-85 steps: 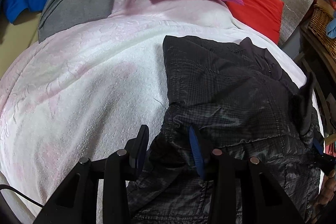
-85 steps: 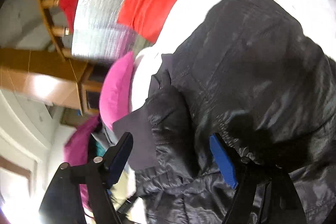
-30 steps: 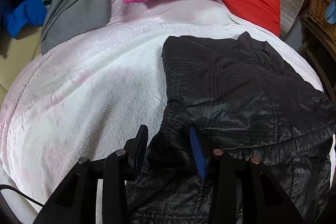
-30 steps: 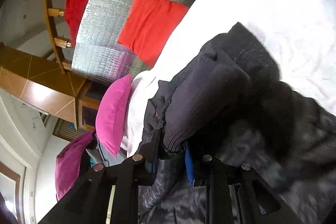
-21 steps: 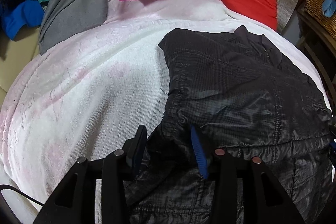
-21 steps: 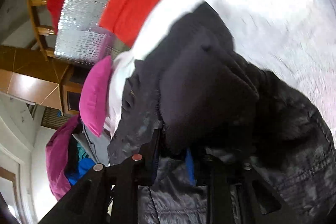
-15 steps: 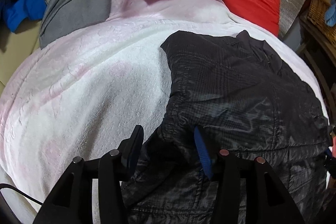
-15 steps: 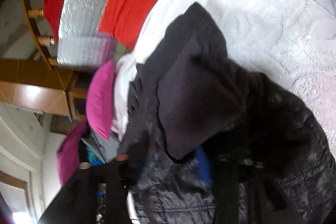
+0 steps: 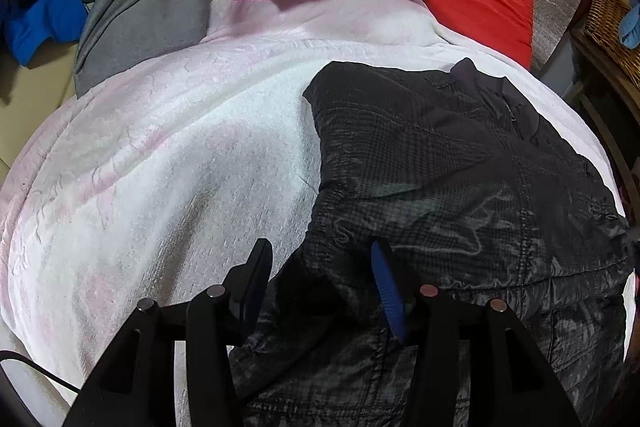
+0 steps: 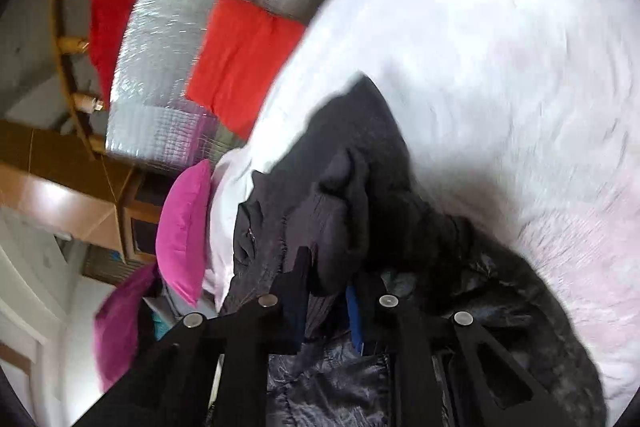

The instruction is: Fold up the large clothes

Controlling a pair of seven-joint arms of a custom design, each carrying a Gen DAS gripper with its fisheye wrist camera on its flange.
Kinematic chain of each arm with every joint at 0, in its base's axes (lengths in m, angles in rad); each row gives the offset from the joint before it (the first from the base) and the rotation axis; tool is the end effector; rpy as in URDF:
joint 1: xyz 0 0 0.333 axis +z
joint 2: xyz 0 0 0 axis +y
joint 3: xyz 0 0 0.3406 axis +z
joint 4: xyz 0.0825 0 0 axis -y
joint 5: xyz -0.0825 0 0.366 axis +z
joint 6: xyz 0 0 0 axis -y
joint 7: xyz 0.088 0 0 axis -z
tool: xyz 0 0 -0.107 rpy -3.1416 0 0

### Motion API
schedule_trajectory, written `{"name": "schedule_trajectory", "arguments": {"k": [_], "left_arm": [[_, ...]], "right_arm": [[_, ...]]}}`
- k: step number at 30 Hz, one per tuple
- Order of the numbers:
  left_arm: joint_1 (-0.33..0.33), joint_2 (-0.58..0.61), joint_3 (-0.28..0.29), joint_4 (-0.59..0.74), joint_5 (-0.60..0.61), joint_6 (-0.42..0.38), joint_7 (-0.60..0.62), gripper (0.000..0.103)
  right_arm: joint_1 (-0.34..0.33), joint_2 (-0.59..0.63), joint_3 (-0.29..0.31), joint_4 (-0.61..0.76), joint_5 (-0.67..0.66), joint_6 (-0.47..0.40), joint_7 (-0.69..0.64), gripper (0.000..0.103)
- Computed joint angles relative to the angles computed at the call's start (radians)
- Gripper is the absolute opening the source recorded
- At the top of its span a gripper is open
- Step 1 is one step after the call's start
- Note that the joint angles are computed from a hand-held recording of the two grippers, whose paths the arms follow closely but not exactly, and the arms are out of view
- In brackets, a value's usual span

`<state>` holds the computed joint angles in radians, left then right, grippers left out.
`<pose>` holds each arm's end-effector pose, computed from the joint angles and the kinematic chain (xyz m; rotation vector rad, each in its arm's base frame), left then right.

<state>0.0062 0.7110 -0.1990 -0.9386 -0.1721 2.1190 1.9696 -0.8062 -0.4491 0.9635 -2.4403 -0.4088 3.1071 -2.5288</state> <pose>0.7756 -0.0940 0.5427 -1.5033 2.4178 -0.7625 0.4579 0.1573 0.5200 -0.0895 2.1579 -0.2371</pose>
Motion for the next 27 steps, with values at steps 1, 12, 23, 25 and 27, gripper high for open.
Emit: {"name": "schedule_trajectory", "arguments": {"k": [1, 12, 23, 25, 27], "left_arm": [[0.001, -0.001, 0.000, 0.000, -0.001, -0.002, -0.001, 0.052], [-0.001, -0.087, 0.005, -0.153, 0.013, 0.133, 0.021, 0.052], [-0.060, -0.147, 0.023, -0.286, 0.098, 0.261, 0.074, 0.069], [-0.084, -0.143, 0.044, -0.293, 0.149, 0.263, 0.058, 0.071], [-0.090, -0.153, 0.046, -0.321, 0.175, 0.300, 0.061, 0.072]], "right_arm": [[0.038, -0.019, -0.031, 0.004, 0.000, -0.042, -0.022, 0.018], [0.351, 0.005, -0.273, 0.070, -0.059, -0.454, -0.132, 0.019], [0.460, 0.291, -0.291, 0.324, -0.264, -0.620, -0.247, 0.028], [0.497, 0.353, -0.320, 0.357, -0.207, -0.635, -0.318, 0.037], [0.523, 0.373, -0.352, 0.357, -0.170, -0.619, -0.358, 0.037]]}}
